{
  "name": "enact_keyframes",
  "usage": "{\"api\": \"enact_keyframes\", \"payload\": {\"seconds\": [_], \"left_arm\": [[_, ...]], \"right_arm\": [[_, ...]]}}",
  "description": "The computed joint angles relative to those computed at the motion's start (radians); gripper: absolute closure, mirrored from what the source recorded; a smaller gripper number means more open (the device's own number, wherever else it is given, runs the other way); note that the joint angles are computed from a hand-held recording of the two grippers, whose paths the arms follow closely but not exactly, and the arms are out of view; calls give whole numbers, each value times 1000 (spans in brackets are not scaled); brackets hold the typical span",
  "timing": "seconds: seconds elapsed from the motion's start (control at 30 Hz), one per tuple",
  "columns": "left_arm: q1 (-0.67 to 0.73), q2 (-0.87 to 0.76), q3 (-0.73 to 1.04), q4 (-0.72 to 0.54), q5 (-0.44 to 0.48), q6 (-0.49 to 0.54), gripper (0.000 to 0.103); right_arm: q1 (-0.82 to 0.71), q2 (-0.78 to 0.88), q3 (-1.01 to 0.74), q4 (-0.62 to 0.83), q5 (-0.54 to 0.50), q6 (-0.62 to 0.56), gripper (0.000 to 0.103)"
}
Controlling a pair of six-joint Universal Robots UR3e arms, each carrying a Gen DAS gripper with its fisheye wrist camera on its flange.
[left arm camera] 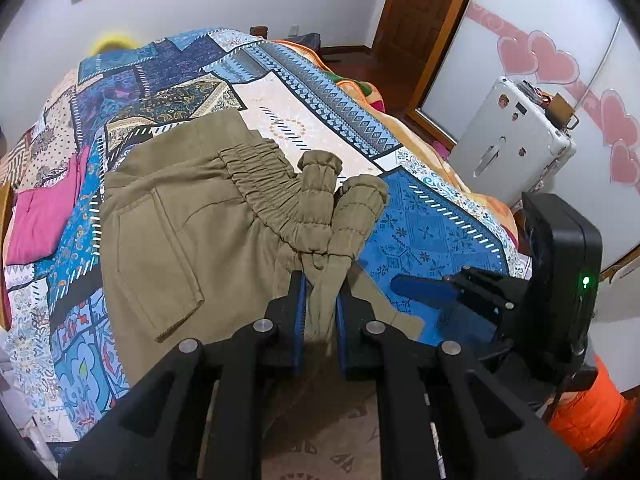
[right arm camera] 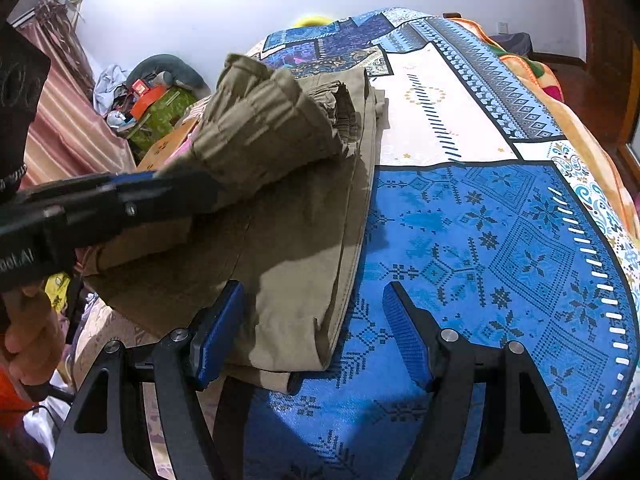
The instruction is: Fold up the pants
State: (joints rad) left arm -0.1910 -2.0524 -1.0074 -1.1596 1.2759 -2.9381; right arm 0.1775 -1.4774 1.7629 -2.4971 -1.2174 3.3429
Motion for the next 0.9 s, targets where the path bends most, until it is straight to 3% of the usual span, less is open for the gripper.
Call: {"api": "enact_keyframes", "payload": {"seconds": [0.1, 0.13, 0.17, 0.23, 0.53, 0.7, 0.9], "left_arm": [[23, 0, 48, -99, -49, 28, 71], [34, 7, 48, -120, -71, 32, 60], [49, 32, 20, -116, -97, 34, 51], [68, 86, -52, -51, -94, 20, 44], [81, 101, -170, 95, 168, -4, 42], [66, 135, -306, 213, 195, 29, 40], [117, 154, -257, 191, 121, 25, 38]], "right_arm": [[-2, -12, 2, 11, -9, 3, 35], [-2, -28, 14, 1, -24, 10, 35], [-2, -40, 25, -8, -37, 14, 35], [2, -73, 39, -9, -82, 13, 35], [-37, -150, 28, -2, -90, 18, 35], [-11, -58, -87, -19, -94, 39, 35], [38, 83, -177, -33, -106, 52, 35]]}}
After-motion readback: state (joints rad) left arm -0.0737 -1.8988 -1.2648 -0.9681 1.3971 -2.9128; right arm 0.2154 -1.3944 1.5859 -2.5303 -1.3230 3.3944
